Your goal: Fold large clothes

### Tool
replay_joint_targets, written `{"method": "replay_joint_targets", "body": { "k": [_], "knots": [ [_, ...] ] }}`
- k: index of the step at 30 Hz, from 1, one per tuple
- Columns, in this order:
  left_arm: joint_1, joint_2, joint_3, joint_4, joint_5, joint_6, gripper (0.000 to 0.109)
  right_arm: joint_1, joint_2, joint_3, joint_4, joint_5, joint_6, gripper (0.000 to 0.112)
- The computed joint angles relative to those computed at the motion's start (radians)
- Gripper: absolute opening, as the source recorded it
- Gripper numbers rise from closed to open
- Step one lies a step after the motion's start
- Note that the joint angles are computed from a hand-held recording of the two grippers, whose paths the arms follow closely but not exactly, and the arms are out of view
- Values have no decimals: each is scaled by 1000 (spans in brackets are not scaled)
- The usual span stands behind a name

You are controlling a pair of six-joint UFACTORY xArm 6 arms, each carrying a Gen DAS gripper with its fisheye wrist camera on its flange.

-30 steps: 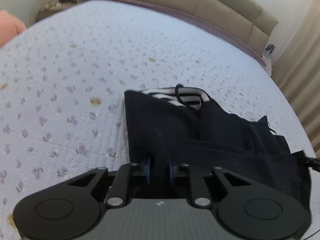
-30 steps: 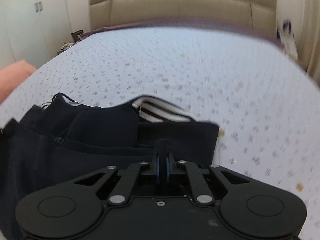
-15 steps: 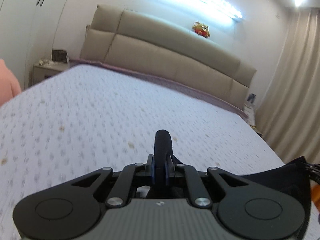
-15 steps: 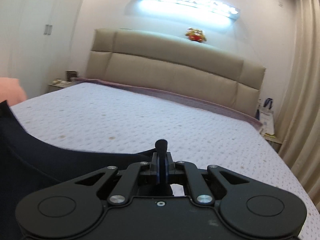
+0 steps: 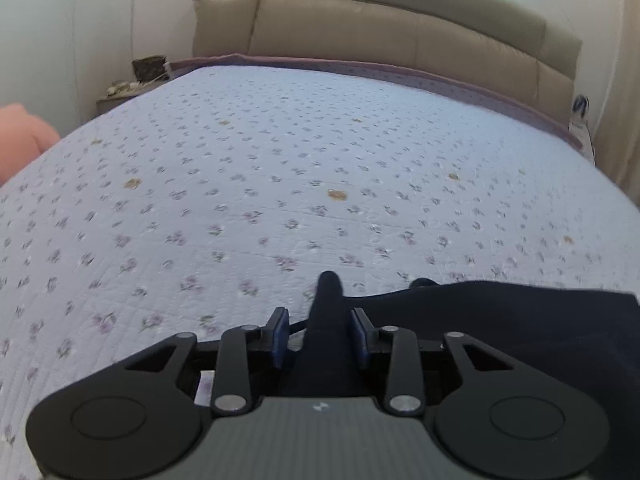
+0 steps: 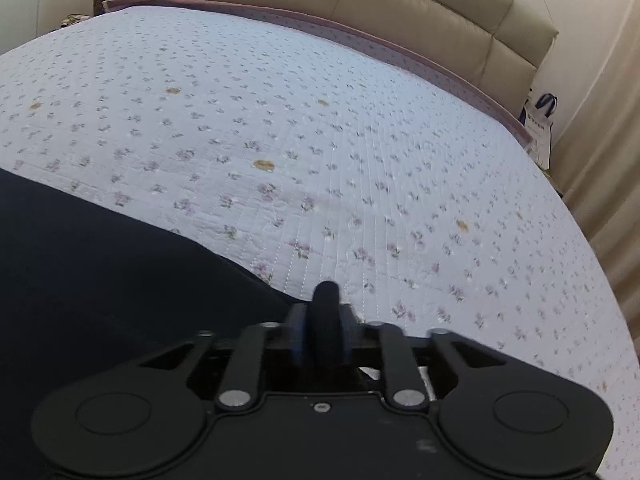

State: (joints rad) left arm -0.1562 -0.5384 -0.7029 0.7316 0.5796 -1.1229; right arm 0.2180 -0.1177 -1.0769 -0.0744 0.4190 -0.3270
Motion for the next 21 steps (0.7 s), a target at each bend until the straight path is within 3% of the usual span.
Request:
{"method": "replay_joint_targets", "body": {
  "k": [5,8,9,11,13,17,19,21],
  "knots": [
    [-79,-194,47,-5,145,-7,33,7,-227,94,204,39,-178,38],
    [-192,-328,66,-26,285,-33,34,25,-402,135,384,197,-301,38],
    [-235,-363,68,-28,333,-57,34,36,-448,144,406,250,-301,35],
    [-328,-420,71,-33,425,-119,33,71,-522,169,440,331,-279,13],
    [-425,-453,73,-16,490,-202,33,117,-565,206,442,361,-232,10],
    [-531,-462,106,-11,445,-271,33,216,-577,277,341,332,-24,10],
    [-514,-448,143,-85,388,-248,31,236,-549,307,286,337,61,10],
    [-497,-445,195,-150,369,-257,19,214,-502,314,334,362,80,10]
  ]
}}
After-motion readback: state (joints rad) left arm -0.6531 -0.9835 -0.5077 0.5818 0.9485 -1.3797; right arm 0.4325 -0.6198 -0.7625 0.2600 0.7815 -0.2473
